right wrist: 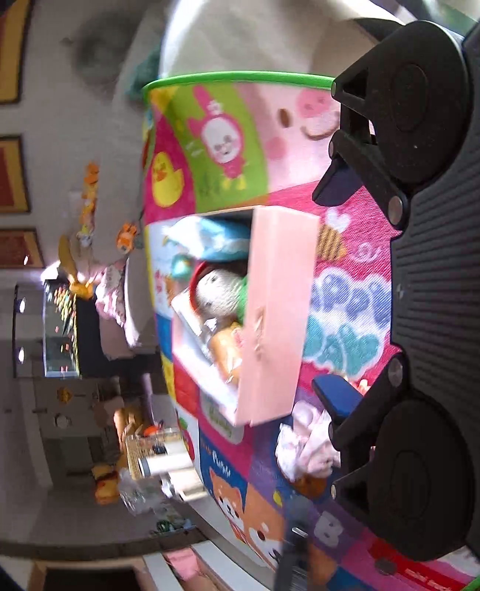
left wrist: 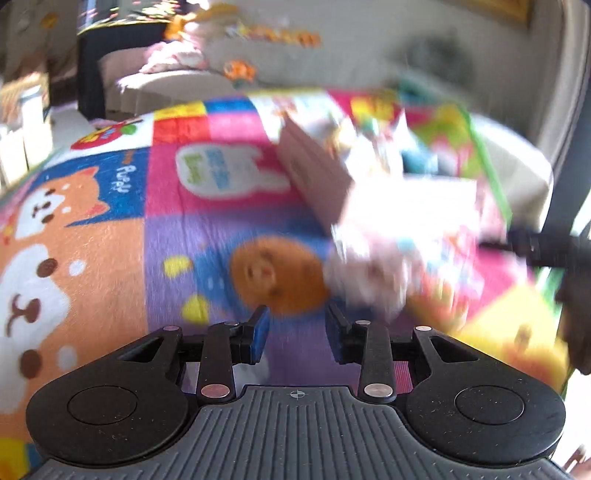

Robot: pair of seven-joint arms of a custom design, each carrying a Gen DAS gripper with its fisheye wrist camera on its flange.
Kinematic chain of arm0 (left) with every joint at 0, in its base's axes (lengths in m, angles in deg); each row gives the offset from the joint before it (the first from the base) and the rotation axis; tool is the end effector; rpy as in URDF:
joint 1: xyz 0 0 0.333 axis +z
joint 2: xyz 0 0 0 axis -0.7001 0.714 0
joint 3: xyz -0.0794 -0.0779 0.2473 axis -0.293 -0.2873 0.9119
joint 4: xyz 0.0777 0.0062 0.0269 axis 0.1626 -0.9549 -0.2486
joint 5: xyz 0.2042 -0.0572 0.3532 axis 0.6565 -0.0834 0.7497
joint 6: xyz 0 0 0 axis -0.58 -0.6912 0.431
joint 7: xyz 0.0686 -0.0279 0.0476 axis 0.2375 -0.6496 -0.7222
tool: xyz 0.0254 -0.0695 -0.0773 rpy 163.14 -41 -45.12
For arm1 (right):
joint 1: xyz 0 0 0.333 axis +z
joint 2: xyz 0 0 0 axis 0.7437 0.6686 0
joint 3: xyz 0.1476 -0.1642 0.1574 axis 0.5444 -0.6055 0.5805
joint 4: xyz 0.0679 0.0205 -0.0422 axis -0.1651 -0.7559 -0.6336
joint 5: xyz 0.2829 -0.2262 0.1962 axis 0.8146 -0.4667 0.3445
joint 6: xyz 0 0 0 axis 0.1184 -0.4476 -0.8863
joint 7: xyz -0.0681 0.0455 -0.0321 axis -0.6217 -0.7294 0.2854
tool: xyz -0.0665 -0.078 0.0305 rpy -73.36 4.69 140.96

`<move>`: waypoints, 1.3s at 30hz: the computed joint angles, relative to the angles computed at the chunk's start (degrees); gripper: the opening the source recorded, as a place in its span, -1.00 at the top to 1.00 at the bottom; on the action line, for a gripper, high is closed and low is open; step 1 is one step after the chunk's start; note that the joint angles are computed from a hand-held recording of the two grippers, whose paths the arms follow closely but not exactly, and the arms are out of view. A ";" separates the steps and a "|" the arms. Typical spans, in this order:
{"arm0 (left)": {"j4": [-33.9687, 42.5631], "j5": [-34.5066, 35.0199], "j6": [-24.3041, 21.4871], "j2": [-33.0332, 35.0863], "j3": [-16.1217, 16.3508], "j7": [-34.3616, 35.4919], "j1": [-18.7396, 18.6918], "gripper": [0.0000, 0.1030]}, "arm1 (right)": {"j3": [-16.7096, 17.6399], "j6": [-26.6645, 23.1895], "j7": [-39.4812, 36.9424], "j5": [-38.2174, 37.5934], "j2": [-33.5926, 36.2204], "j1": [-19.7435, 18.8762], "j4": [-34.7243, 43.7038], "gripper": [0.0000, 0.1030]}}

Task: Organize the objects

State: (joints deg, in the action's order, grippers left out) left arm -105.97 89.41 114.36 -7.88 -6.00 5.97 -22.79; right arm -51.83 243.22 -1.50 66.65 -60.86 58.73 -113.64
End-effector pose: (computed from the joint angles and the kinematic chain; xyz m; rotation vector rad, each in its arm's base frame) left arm 0.3832 -0.1597 0.3185 -1.9149 1.5847 -0.8191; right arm 0.5153 0.0505 0.3317 -1.9556 1.0205 -0.4876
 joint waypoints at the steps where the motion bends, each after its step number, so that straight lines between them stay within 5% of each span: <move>1: 0.90 -0.16 -2.81 1.18 1.21 1.18 -2.09 0.28 | 0.06 0.62 0.66 0.75 1.16 0.04 0.79 -0.90; 4: 3.81 2.83 -8.79 1.93 -0.16 0.31 -2.97 0.10 | 0.45 2.24 5.15 0.97 4.50 -0.20 2.89 -0.92; 9: 8.26 7.51 -9.59 8.47 2.34 2.02 -4.15 -0.74 | 0.46 0.90 16.76 -4.52 7.75 -2.03 5.01 -0.95; 13: 8.87 10.03 -3.11 10.33 4.09 -1.22 -3.66 -0.54 | 0.63 -0.36 16.42 -2.80 7.52 -3.06 4.73 -0.97; 17: 8.28 6.57 3.49 4.35 -7.59 -6.68 8.15 -0.50 | 0.59 -1.21 15.90 -1.60 7.17 -3.45 4.59 -1.00; 22: 12.94 0.69 2.13 7.50 -19.91 -6.72 21.54 -0.50 | 0.67 -1.53 17.27 -2.86 7.39 -3.54 4.90 -1.00; 23: 14.08 0.35 1.20 8.92 -21.80 -6.55 23.83 -0.44 | 0.70 -1.53 17.56 -3.38 7.41 -3.53 4.89 -1.00; 25: 14.72 0.24 1.17 9.70 -24.19 -7.15 26.81 0.07 | 0.86 -1.39 17.78 -4.54 7.35 -3.39 4.79 -1.00; 26: 14.61 0.21 0.81 9.70 -24.07 -7.23 26.81 0.48 | 0.91 -1.58 17.02 -4.77 7.04 -3.34 4.52 -1.00; 34: 6.81 2.18 -6.21 3.57 -4.76 -8.05 5.68 0.56 | -0.03 -10.20 9.63 -10.79 -2.26 -1.54 -4.17 -1.00; 37: 3.81 3.10 -5.53 1.42 -2.59 -10.92 3.37 0.56 | 0.30 -9.60 6.84 -12.16 -4.50 0.70 -6.72 -1.00; 39: 2.33 4.10 -2.76 0.36 -3.91 -14.07 4.99 0.56 | 0.80 -6.63 4.57 -11.72 -4.97 2.28 -7.59 -1.00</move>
